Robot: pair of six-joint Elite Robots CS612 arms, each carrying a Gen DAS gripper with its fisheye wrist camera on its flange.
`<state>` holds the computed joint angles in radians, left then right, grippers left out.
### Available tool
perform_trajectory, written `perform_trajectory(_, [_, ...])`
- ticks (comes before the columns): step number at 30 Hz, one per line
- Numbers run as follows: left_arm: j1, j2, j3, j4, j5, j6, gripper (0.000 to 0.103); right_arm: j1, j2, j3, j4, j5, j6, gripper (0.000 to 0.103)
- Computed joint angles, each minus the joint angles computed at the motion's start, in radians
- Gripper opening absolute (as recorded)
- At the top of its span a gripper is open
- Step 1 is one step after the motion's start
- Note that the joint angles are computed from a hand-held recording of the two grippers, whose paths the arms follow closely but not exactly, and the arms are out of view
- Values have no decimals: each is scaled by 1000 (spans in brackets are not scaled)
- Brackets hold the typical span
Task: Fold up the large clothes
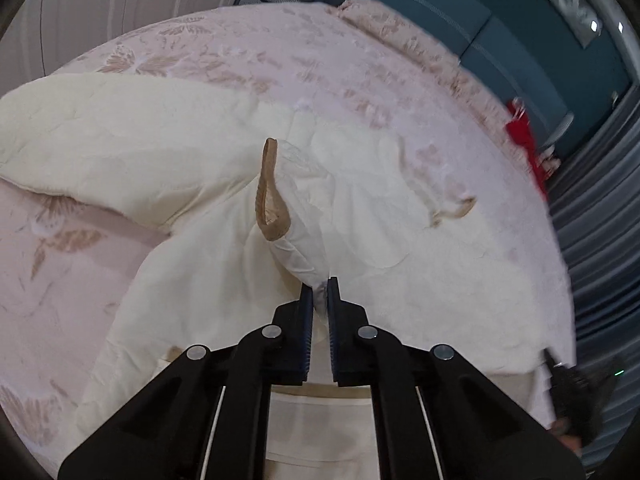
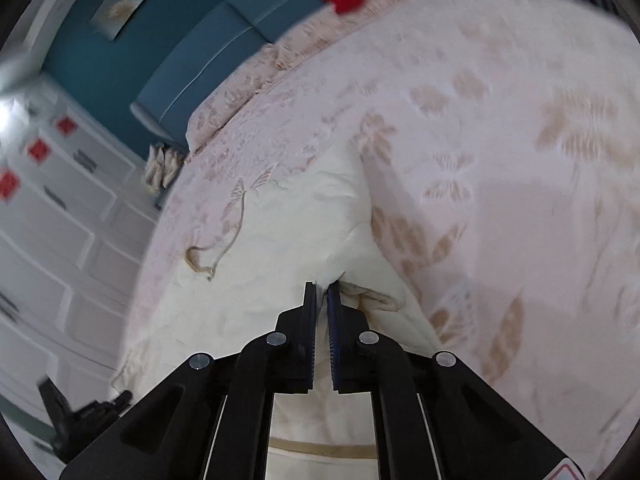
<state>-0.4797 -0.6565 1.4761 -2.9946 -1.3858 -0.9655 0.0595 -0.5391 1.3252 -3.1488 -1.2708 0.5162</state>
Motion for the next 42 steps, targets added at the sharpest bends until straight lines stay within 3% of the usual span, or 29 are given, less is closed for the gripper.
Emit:
perform_trajectory(2, [-1,17,-7,55,-21,-2,6,17,8,-22,106,-86,-69,5])
perform_trajectory(5, [-16,36,-3,53,16,17,7,23,27,-33,158,-124,-110,4])
perform_trajectory(9, [-33,52,-6,29,92,70,8,43,31,-27,146,-209,-201,4])
perform_trajectory(12, [-45,65,1,-21,148,106,9,54,16,-12,144,-267,-220,6])
perform_trajectory(15, [-52,72,1,-38,178,114,9,81,-39,67,24,-391,-200,13])
perform_trajectory(16, [-55,73,-2,-37,187,115,9,89,-48,81,-14,-400,-206,14])
perform_trajectory(17, [-58,73,0,-42,198,119,9,102,-61,94,-44,-366,-224,14])
perform_trajectory(19, [-62,72,4,-44,215,124,8,115,-64,73,7,-246,-305,13])
perform_trajectory(21, [-64,70,8,-47,218,124,8,140,-46,35,43,-181,-384,11])
perform_trajectory(23, [-61,71,9,-60,211,121,8,166,-20,-9,99,-180,-436,11])
perform_trajectory(26, [-60,73,19,-90,205,120,8,180,24,-67,213,-164,-417,10])
perform_trajectory(34, [-60,86,25,-157,204,117,9,192,50,-44,130,-199,-422,6])
perform_trajectory(37, [-46,76,47,-218,146,83,11,191,47,-35,114,-198,-424,6])
perform_trajectory(40, [-22,32,124,-316,79,-16,40,186,50,-44,123,-180,-414,6])
perform_trajectory(42, [-6,-12,208,-413,111,-82,77,185,52,-50,124,-176,-412,6])
